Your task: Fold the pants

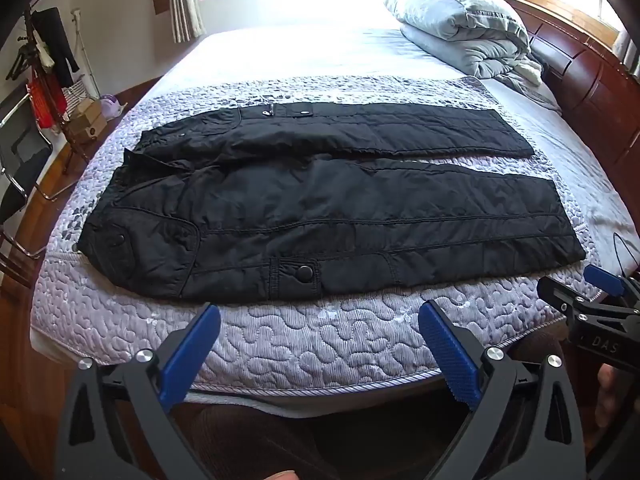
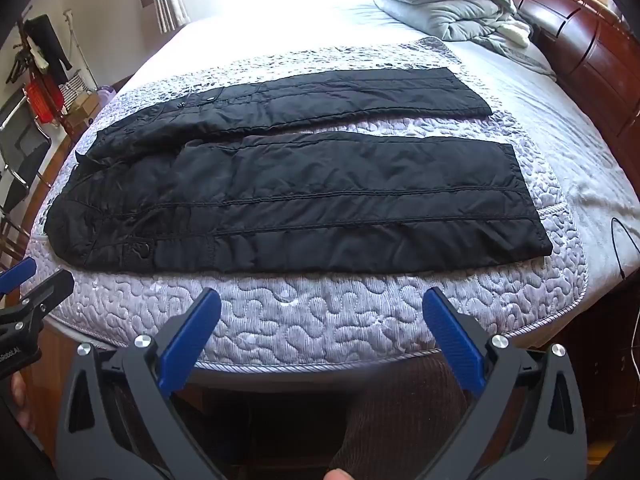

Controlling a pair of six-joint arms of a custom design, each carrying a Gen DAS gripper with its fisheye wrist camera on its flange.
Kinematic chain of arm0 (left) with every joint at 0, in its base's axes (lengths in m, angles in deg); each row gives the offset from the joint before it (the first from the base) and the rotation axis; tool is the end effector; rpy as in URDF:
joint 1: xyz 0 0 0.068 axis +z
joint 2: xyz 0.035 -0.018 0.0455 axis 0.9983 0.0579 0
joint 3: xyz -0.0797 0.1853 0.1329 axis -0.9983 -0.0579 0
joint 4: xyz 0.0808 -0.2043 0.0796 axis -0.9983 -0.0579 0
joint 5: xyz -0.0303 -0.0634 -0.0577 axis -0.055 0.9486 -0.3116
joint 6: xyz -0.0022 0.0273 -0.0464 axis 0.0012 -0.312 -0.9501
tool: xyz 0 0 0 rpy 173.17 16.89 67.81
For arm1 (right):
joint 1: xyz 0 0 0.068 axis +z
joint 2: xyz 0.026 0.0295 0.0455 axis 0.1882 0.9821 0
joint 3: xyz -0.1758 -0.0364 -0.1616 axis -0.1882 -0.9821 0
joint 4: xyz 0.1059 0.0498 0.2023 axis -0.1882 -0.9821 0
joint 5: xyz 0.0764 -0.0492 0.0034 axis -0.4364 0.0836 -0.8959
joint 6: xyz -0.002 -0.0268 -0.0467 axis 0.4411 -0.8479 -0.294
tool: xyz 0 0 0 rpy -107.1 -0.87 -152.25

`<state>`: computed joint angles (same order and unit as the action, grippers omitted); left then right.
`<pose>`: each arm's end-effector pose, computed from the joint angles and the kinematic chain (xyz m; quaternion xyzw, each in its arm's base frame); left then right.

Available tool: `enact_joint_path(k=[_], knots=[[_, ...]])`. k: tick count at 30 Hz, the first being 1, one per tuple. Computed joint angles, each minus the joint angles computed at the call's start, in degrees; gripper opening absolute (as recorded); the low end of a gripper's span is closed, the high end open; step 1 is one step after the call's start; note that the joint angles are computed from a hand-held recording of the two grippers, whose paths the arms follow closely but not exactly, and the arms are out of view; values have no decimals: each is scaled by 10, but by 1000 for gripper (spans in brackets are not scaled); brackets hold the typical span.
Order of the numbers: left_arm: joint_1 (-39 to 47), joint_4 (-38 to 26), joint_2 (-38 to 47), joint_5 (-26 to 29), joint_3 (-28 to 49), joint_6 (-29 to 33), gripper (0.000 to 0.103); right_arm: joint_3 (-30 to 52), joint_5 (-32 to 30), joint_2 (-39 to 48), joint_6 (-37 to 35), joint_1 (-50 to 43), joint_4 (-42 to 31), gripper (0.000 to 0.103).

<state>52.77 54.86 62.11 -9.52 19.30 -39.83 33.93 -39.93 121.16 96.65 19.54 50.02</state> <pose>0.2609 -0.1691 0.1655 0.1349 0.9535 -0.0432 0.2662 0.2210 0.0283 0.1565 0.1642 0.9570 -0.0018 0.2393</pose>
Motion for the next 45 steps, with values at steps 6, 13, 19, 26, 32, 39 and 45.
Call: enact_joint_path(k=[6,13,19,26,32,39,45], knots=[[0,-2,1,1,1,1,99,0,1,1,0,0,0,101],[-2,-10,5,-1,12,-4,99,-1,2,3,1,1,2,101],[-1,-5,2,-1,7,-2,99,-4,0,4,1,1,6,101],[-2,-2,2,-3,4,-2,99,-3,1,-1,2,3,1,101],[1,1,0,-2,1,1,99,-3,0,-1,2,3,0,101],[1,1,3,-2,3,2,99,-5,-1,0,0,0,2,101],[2,2,4,-3,3,2,99,-4,-1,0,1,1,0,101]])
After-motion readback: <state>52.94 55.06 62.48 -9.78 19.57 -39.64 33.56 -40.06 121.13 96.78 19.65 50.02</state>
